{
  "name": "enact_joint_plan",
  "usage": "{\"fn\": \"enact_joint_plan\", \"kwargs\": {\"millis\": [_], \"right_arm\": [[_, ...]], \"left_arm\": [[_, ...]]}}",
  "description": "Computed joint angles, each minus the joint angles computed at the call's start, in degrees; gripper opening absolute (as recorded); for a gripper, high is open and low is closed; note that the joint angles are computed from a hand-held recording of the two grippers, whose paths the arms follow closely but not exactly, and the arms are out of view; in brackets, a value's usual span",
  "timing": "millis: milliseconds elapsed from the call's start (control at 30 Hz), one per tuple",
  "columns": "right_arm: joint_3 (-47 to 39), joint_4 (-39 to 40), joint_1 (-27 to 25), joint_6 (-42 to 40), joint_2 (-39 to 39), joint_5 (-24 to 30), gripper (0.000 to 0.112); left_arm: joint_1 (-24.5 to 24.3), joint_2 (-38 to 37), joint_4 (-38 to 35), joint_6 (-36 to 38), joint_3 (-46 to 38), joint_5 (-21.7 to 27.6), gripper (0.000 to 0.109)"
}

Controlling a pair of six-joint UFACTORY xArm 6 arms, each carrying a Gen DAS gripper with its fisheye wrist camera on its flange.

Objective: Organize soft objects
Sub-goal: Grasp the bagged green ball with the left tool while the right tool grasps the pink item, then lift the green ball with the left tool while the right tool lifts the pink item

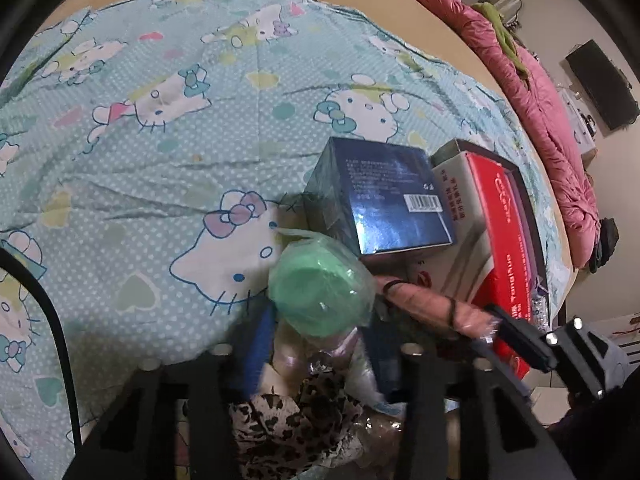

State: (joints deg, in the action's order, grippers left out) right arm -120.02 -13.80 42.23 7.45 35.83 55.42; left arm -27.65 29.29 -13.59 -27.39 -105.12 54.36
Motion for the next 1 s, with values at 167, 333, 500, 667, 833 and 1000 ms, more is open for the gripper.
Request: {"fn": "enact_joint_plan", "kwargs": {"millis": [167,333,500,667,833,1000], "right_arm": [[3.57,4.2,-1.07,1.83,-3.03,-2.99,0.018],[6.14,6.05,-1.27,3.24,-5.21,-4.71,0.018],[8.11,6.92,-0.98,4.01,-6.92,-6.09,0.018],[9.21,6.84,-0.46,5.23,-8.34,-7.08,0.018],[10.47,6.93,0.05,5.11,-10.36,-7.79,0.018],[13.28,6.07,0.59,6.14,-13.53,-8.82,0.018]], "left_arm": [[0.13,-2.25,-1.17,0.55,3.88,-3.97,0.039],[0.44,-6.8,-1.0,-0.45,9.34,-8.1,0.039],[-0.26,-11.83,4.82,-4.07,13.75,-8.86,0.039],[-1.65,-16.66,10.53,-7.74,17.39,-8.36,0.039],[-3.21,-21.01,14.74,-11.34,20.09,-7.08,0.039],[-5.2,-23.0,17.98,-14.48,20.25,-4.95,0.039]]}}
